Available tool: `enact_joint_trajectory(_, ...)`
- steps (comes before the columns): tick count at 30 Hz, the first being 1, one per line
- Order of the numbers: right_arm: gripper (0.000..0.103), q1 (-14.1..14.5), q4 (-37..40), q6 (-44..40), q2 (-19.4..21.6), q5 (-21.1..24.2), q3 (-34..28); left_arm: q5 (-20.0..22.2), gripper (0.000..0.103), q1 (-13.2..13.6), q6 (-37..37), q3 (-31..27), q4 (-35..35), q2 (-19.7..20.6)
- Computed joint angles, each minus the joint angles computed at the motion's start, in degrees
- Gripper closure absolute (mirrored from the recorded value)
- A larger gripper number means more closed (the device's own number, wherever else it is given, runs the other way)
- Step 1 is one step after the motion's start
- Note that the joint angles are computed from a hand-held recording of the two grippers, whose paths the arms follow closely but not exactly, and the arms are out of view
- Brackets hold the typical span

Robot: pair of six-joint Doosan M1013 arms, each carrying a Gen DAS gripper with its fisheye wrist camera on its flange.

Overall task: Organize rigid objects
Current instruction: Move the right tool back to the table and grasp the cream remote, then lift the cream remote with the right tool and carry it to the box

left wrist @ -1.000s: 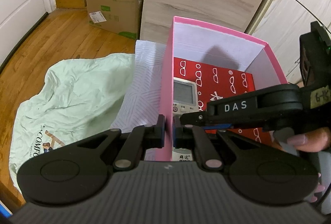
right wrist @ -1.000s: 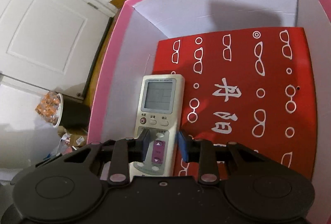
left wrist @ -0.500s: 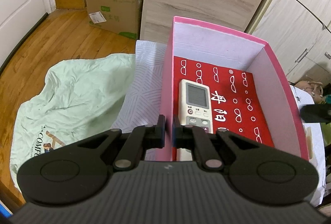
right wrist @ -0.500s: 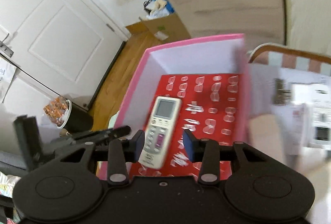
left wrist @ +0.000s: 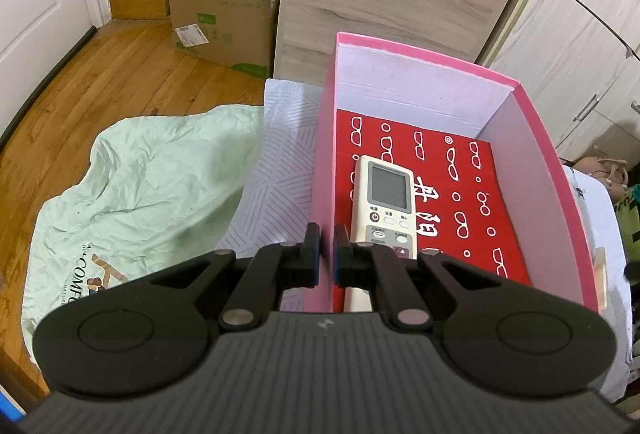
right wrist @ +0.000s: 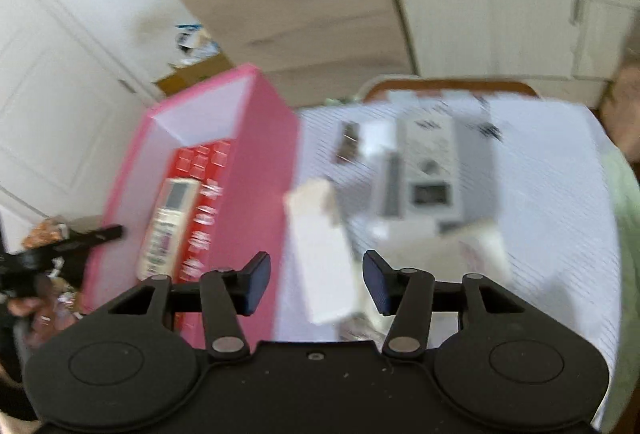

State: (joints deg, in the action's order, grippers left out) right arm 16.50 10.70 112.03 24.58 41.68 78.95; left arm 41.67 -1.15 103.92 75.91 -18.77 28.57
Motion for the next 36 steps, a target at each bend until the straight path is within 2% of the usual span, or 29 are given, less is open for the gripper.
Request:
enact_joint_trajectory(2,0.046,-1.0,2.9,1.0,-0.4,-0.1,1.5,0.0,0.098,-0.1,-0.2,0.0,0.0,0.0)
enact_joint_trajectory(5,0.046,-3.6,14.4,-2.3,-0.5,-0.9,3.5,-0.3,0.098,-0.1,0.5,0.1,0.0,-0.1)
enact_joint_trajectory(8,0.044,-5.1,19.9,-2.2,-0.5,-1.0,4.8,0.1,0.098,-0.2,-0.2,-0.1,0.0,-0.1)
enact_joint_trajectory(10,0.04,-5.3,18.8,0.7,-0.4,-1.3,5.1,0.1,0.098,-0.2,-0.3,0.0,0.2,-0.1)
enact_joint_trajectory(15,0.034,-4.2,5.8,10.6,-0.1,-1.0,4.2,0.0,0.098,-0.3,-0.5,0.0,0.7,-0.2)
enact_joint_trajectory(18,0.033,-4.9,6.6,11.1,0.8,0.0,3.9,0.1,0.098,-0.3,-0.6,0.0,0.5,-0.3)
enact_joint_trajectory(23,0.022,-5.7,9.4,10.7,1.9,-0.1,3.5,0.0,0.098,-0.2,-0.6,0.1,0.6,-0.3)
enact_joint_trajectory(28,0.021,-5.6,9.5,11.1,2.5,-2.1,3.4,-0.1,0.098,-0.2,-0.5,0.3,0.6,-0.4)
enact_joint_trajectory(30,0.023,-5.2,8.0,11.8,2.2,-4.1,4.1,0.0,0.098,-0.2,-0.5,0.3,0.4,-0.4)
enact_joint_trajectory(33,0.044,-4.1,0.1,14.5,1.3,-7.7,4.9,0.2,0.098,0.0,-0.3,0.2,-0.2,-0.4)
enact_joint_trajectory(34,0.058,-3.8,-2.1,15.5,0.9,-8.9,5.2,0.2,0.098,0.0,-0.2,0.2,-0.2,-0.4)
enact_joint_trajectory(35,0.066,-3.8,-2.8,15.2,0.4,-10.1,5.7,0.2,0.098,0.0,-0.1,0.2,-0.1,-0.4)
enact_joint_trajectory(36,0.07,-3.9,-1.6,13.8,0.0,-11.5,6.3,0.2,0.098,0.0,-0.1,0.3,-0.1,-0.4)
